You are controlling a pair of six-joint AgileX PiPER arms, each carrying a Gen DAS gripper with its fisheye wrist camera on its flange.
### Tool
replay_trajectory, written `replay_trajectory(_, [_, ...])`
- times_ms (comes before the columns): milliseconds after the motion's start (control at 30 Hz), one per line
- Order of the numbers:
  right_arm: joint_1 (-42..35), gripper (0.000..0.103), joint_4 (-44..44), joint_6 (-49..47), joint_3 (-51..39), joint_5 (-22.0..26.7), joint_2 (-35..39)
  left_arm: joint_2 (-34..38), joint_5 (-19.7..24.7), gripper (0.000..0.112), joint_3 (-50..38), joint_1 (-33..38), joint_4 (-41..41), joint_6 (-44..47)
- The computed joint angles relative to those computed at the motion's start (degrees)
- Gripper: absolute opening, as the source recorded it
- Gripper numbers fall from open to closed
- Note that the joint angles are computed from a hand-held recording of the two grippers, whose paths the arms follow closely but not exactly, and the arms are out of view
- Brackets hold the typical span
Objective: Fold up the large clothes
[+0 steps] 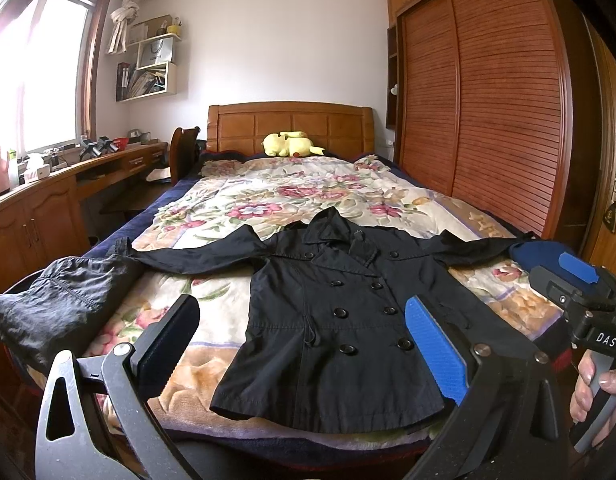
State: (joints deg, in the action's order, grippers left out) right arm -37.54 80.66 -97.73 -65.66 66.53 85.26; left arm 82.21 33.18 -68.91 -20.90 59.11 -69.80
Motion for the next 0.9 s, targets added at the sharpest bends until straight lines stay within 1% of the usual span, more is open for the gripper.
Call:
replay_trajectory(300, [-0.07, 0.102, -0.15, 0.1, -0.07, 0.2, 0.04, 0.11, 0.21, 0.103, -0.49, -0.05, -0.05, 0.1])
replay_trajectory(433, [-0.08, 0.102, -0.12, 0.12, -0.08, 0.25, 0.08, 0.8, 1.31, 0.103, -1.49, -0.58, 0.16, -0.03])
replay_trajectory(533, [-0.06, 0.102, -0.14, 0.03, 0.02, 0.33, 0.03, 0.73, 2.55, 0.103, -3.82, -0.41, -3.02, 3.66])
replay_trajectory(900, [-0.43, 0.102, -0.09, -0.09, 0.03, 0.8, 0.05, 0.61, 2.17, 0.103, -3.38, -0.33, -2.35, 2.87])
